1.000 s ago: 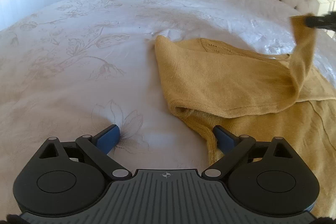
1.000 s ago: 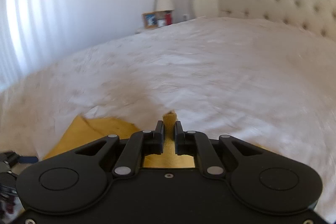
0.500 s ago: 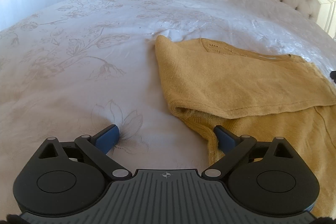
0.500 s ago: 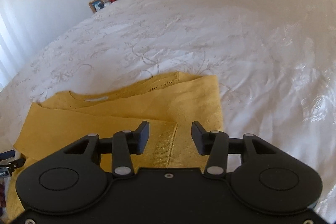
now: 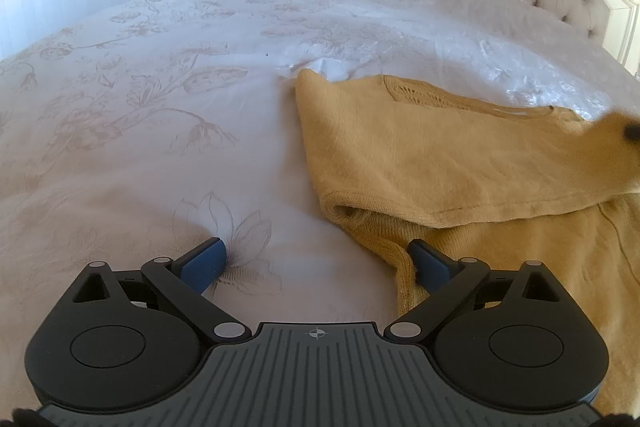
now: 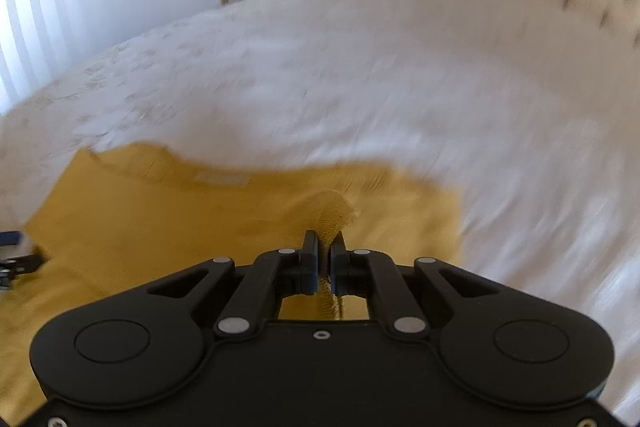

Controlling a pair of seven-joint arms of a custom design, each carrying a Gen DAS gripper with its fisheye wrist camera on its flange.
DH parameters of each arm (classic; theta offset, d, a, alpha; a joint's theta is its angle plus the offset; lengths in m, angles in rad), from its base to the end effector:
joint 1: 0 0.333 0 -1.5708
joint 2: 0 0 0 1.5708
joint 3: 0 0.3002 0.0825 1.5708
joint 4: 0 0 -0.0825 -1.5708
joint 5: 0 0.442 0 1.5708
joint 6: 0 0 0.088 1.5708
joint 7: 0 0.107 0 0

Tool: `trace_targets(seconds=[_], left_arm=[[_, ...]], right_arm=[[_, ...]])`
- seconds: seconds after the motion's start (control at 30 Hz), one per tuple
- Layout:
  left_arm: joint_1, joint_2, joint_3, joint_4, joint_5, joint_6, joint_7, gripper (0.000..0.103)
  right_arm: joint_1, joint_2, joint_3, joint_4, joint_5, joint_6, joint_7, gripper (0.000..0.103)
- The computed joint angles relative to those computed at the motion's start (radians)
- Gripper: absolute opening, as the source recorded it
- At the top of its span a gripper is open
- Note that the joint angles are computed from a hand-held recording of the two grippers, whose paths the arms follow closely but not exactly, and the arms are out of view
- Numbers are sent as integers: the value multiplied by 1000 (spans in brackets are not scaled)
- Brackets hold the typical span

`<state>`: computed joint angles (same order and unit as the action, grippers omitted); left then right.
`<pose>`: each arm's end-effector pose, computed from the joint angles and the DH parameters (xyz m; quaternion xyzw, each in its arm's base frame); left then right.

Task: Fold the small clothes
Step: 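Lift the side edge with the right gripper and fold it over the body, then open the right gripper and withdraw it from the folded sweater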

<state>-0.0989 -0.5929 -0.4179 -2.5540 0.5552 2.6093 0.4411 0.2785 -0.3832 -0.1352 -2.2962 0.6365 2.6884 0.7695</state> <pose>0.4131 -0.2501 0.4750 -0.7085 0.5779 -0.2663 0.3053 0.5429 0.0533 0.5479 -0.7664 0.4728 -0.2020 0.3851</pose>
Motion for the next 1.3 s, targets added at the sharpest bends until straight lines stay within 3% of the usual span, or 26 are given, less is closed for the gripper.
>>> trace_targets(seconds=[0.17,0.23,0.4,0.47,0.53,0.63,0.73,0.83,1.1,1.3], left_arm=[[4,3,-7,4,12,-6,-10,99],[4,2,-9,4,15,-5,-17,99],[-3,-3,-5,4,14,-26,-18,99],[-12,-11,-1,4,8,-58,-2,99],[-16,-30,0,-6,1,-85,-10,99],[-19,-70,10,-44,-16,-68,-45,99],[-5,-92,-9,-58,-12,-65,-80,99],[-6,-125,-30,-67,-16,-89,-130,99],[-127,-250,-27,-89,-123,-197,-164,99],[-198,-255,-57,-42,-170,-259,-144,99]], right_arm=[[-83,104,57,73,-150,51,190,12],[-89,147,53,104,-163,9,220,13],[-108,172,72,86,-221,26,259,18],[-112,166,71,75,-224,41,278,34],[-117,152,68,60,-229,50,297,38],[-107,104,44,21,-196,57,276,40],[-88,33,11,-35,-149,63,233,52],[-68,-57,-25,-102,-113,40,176,53],[-62,-264,-64,-249,-119,-60,139,60],[-77,-393,-75,-332,-122,-151,179,61]])
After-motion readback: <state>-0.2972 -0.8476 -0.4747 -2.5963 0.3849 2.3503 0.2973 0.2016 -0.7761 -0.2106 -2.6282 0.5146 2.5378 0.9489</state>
